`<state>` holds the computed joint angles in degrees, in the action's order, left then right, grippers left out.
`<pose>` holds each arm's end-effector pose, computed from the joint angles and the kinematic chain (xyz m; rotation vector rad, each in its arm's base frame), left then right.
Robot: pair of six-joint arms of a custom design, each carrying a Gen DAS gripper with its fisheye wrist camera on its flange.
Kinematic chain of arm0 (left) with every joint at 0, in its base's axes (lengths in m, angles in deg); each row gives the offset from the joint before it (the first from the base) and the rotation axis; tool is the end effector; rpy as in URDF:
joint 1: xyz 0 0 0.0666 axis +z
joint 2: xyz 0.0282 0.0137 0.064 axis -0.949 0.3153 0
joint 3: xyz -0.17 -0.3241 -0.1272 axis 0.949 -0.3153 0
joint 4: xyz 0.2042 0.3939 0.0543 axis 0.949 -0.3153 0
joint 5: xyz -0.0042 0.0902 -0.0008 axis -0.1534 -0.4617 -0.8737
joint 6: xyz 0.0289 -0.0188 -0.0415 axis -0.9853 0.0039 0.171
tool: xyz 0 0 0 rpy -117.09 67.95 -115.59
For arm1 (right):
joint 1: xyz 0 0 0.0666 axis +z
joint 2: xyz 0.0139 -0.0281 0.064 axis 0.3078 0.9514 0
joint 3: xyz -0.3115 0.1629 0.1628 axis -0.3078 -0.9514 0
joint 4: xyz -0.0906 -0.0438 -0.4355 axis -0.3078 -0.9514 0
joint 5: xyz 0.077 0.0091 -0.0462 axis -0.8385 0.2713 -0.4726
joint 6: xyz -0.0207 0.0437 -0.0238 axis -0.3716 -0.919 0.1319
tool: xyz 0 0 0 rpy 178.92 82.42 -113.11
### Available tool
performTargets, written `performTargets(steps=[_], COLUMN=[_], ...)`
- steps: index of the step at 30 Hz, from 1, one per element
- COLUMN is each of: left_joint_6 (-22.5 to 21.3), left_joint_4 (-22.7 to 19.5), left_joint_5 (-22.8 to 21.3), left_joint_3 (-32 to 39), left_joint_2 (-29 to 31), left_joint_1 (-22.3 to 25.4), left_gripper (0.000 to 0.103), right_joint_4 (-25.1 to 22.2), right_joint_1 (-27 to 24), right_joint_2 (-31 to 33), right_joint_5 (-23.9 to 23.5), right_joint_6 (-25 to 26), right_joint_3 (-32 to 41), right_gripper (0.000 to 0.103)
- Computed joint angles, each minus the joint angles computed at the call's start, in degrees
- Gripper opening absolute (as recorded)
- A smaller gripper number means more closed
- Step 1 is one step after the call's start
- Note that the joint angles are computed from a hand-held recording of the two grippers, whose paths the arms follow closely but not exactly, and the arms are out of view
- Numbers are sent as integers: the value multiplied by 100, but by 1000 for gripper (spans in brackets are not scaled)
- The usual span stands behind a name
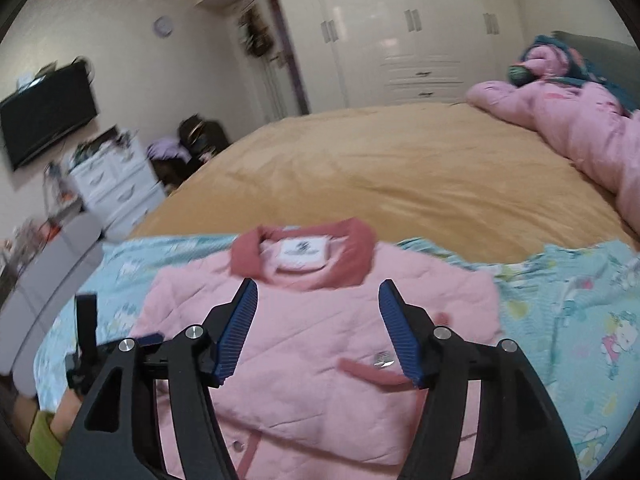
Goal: Fold large clothes
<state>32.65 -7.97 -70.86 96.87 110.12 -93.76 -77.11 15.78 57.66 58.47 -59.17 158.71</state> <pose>0.4962 -0.2014 0.3814 -0.0718 2.4764 -0.3285 0.4998 -0.0054 0.4569 -0.2184 2.1892 0.4028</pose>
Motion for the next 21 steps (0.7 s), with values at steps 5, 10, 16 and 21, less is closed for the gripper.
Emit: performTargets(steps=[5,10,16,21], left_joint_6=[-11,-33,-31,-51], left_joint_4=[0,-20,-27,-13], left_joint_5=[21,9,39,77], left_joint_3=[-16,-5,-3,-19], left_joint_2=[-9,-2,-5,-17], left_joint_1=[13,18,20,30], left_gripper=[52,52,52,52], right_joint_4=[-348,-512,-735,-819], right_joint_1=[366,509,558,458], right_joint_2=[199,415,769,1073], right_joint_5=[292,754,1175,1100], right_joint_6=[302,345,420,386], right_joint_3=[20,76,174,219], right_gripper=[69,76,78,80])
